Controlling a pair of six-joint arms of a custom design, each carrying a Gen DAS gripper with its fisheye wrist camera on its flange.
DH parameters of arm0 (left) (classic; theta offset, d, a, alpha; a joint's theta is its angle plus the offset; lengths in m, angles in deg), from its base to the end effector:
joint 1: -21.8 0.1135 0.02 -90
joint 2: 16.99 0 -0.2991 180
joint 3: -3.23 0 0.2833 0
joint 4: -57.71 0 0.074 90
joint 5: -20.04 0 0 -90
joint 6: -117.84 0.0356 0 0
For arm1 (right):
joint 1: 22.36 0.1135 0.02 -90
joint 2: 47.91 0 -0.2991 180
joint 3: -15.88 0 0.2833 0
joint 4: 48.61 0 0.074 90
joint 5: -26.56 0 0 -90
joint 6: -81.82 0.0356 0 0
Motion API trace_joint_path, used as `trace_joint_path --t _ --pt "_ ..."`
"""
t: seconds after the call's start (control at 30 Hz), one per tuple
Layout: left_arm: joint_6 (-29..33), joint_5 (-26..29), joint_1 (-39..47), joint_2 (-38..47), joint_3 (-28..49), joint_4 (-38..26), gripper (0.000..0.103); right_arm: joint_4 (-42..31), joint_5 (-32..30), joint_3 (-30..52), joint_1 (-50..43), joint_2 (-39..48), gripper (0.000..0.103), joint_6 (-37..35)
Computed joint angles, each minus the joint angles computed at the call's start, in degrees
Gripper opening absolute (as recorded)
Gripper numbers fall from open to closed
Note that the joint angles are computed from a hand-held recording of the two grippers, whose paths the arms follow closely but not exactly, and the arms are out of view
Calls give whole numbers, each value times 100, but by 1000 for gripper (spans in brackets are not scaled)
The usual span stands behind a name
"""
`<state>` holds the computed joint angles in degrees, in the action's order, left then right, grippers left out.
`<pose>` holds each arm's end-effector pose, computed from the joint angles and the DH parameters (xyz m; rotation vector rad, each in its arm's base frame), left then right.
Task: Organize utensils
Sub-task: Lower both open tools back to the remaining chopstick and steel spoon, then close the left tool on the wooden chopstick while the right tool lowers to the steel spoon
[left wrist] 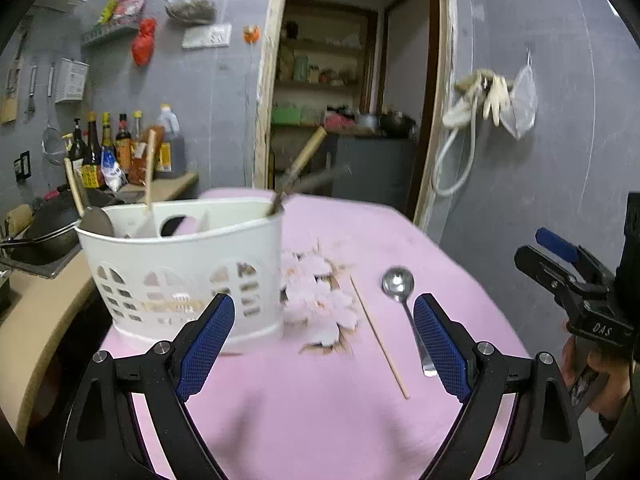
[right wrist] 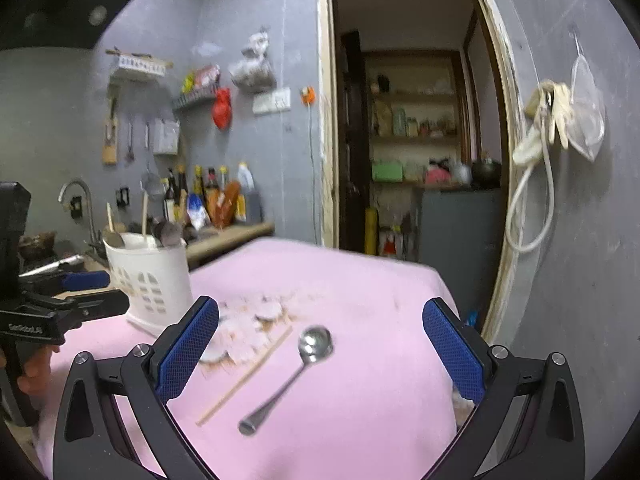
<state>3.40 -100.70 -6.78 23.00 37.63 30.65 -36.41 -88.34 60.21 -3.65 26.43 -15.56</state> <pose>0.1500 -0.0610 0.2217 -0.2317 2.0399 0.0038 0.2659 0.1059 0.2273 -0.7129 1.7477 0.5435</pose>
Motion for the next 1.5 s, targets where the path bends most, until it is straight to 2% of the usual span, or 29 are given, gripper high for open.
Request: trace_joint_path --t 0.1,0.23,0.43,0.5,0.57,0.7,0.8,0.87,1.1,1.27,1.33,1.5 --pt "-37 118 39 431 107 -21 88 -472 0 238 -81 240 103 -146" --pt "71 755 292 1184 374 -86 87 -1318 189 738 -60 701 103 -432" --pt "249 1210 421 1996 610 -33 83 -2330 206 1438 -96 1449 103 -592" --pt "365 1482 559 2346 741 -28 70 -2565 198 1657 -85 1657 103 -603" --pt "397 1733 654 2628 808 28 63 -2751 186 1829 -66 1805 101 -621" --pt "520 2456 1046 3203 1055 62 49 -3197 124 2261 33 2163 85 -744" --pt "513 2914 1332 3573 1266 34 35 -3386 212 2530 126 2405 81 -778" --pt "489 3097 1481 3774 1402 38 33 -3492 294 2686 198 2534 74 -816" --pt "523 3071 1631 4226 1818 -18 22 -3661 332 3079 330 2832 68 -813" --pt "533 2968 1692 4403 1967 -64 19 -3798 276 3431 429 3128 66 -712" --pt "479 2919 1701 4513 2056 -53 16 -3868 247 3596 472 3262 63 -643" --pt "383 2861 1756 4640 2109 3 4 -3969 327 3890 617 3496 62 -512"
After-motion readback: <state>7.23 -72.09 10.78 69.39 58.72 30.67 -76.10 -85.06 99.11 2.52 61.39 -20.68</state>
